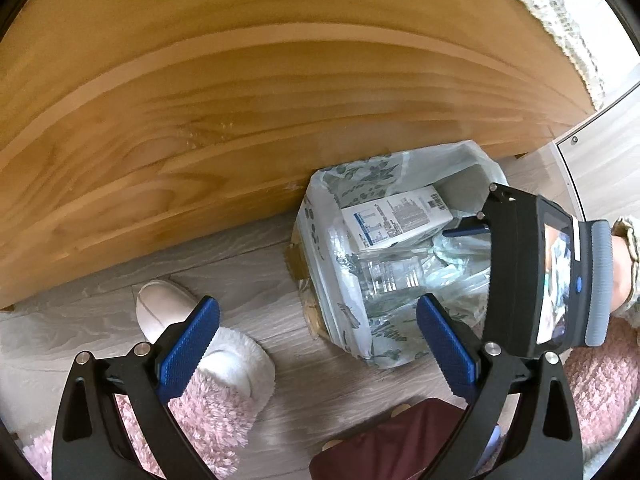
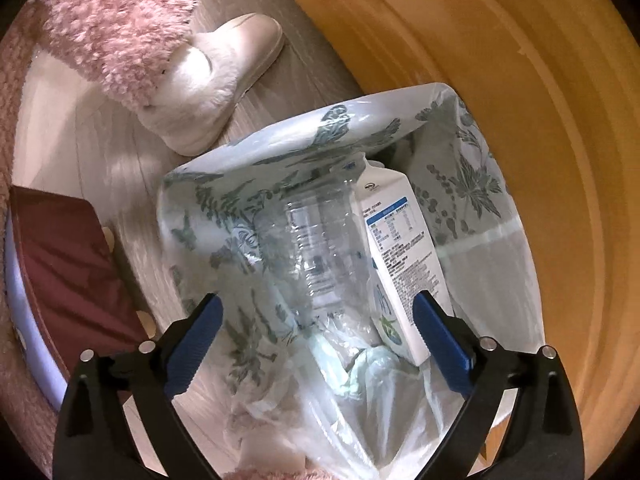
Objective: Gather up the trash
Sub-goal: 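Open the right tool to release the clamshell into the bin, then raise both open tools from the bin toward the bed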
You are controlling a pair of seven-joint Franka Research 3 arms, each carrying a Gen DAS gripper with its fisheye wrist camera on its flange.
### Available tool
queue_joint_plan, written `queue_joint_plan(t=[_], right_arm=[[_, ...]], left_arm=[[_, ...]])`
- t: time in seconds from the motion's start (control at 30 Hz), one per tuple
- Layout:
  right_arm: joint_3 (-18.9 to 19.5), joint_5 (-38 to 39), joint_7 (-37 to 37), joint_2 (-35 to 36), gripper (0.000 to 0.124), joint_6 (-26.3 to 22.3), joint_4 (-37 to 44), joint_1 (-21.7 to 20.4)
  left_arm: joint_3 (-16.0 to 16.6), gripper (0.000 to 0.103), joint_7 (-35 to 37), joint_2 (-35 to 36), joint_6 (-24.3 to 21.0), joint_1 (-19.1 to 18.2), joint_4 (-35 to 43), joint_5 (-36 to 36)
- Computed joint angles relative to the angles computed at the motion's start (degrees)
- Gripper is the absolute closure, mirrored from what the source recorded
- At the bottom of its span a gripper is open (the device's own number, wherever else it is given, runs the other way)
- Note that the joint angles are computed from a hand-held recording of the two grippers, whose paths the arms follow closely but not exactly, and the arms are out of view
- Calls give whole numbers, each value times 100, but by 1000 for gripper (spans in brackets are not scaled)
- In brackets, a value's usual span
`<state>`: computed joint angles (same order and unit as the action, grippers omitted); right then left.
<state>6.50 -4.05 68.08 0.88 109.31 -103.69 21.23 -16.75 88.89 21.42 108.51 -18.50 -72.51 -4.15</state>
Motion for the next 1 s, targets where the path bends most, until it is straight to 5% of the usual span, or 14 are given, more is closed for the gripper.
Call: queue_joint_plan(t=[0.73,1.0], right_arm=[[292,-1073,2254,-1116,30,406,-704,-156],[382,-1233,2975,-1537,30,665,-826,-302]], left_arm=[[-39,8,321,-755,928,42,-837,-209],[-46,8,449,-1115,1608,77,-1274,-428]])
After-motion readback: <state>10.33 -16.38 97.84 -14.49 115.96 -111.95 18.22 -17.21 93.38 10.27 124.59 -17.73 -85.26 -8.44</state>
